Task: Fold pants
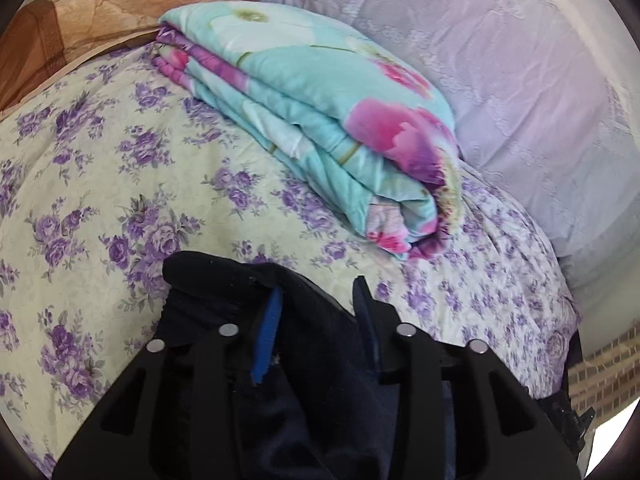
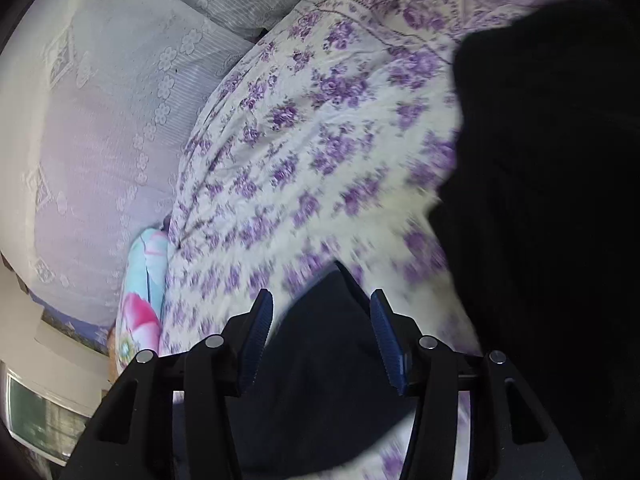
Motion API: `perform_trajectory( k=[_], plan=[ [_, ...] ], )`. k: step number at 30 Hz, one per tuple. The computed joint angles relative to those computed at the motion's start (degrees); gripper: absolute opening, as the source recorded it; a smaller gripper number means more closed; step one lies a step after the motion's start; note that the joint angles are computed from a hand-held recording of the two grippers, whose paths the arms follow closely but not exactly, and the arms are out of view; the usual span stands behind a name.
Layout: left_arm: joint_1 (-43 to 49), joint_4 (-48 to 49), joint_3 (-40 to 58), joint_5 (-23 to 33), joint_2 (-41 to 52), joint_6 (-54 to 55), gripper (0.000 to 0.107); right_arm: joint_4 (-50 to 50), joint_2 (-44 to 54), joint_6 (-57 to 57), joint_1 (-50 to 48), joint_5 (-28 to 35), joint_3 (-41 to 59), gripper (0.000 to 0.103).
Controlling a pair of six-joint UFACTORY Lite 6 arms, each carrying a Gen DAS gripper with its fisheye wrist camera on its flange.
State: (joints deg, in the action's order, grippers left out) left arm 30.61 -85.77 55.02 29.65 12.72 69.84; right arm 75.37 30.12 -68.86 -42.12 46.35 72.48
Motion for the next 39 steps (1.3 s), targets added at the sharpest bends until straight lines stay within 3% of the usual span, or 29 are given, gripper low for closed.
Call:
perform_trajectory(
  k=[4,11,14,15,18,22,24,28,33,36,39],
  plan=[
    [0.4,2.5,-7.2,-2.8,-9.7,2.3,0.06,-1.3,-6.0,-6.5,-3.9,0.1,-12.1,0.052],
    [10.6,6.6,-13.0,3.8,-16.2,3.4,0.062,2.9,2.1,-7.6,0.1,1.2,-9.9,0.048],
    [14.8,8.1,-13.7,6.0,-14.7,3.7,0.062,6.1,4.1,-10.0,2.8,-0.5,-9.2,0.03],
    [15.2,8.2,-13.5,6.0,-13.8,3.9,0.062,6.5,4.3,-10.0,3.1,-0.1,-9.2,0.016],
    [14.3,8.6,-12.0,3.3,-10.7,4.3,0.062,9.5,-1.5,-13.3,2.4,1.2,-13.9,0.01],
    [10.6,8.4,-7.9,-0.5,-5.8,4.5,0.062,6.0,-12.7,-15.1,-4.8,9.1,-20.8,0.009],
    [8.3,9.5,-5.1,-2.5,-2.7,3.4,0.062,2.3,-14.2,-15.1,-7.5,7.9,-22.8,0.009],
    [5.0,11.1,0.4,-5.0,4.4,0.7,0.062,-7.1,-6.5,-12.2,-10.2,2.8,-22.8,0.011],
    [3.3,13.4,4.4,-5.0,8.1,-1.6,0.062,-7.3,-12.4,-15.6,-17.4,7.8,-26.7,0.017],
    [2.5,15.3,6.5,-3.8,9.0,-3.1,0.061,-4.4,-19.4,-17.7,-17.9,4.7,-28.3,0.018],
    [1.0,18.0,8.9,-3.7,10.5,-6.0,0.053,-2.1,-17.0,-17.0,-15.6,4.0,-23.0,0.023]
  ],
)
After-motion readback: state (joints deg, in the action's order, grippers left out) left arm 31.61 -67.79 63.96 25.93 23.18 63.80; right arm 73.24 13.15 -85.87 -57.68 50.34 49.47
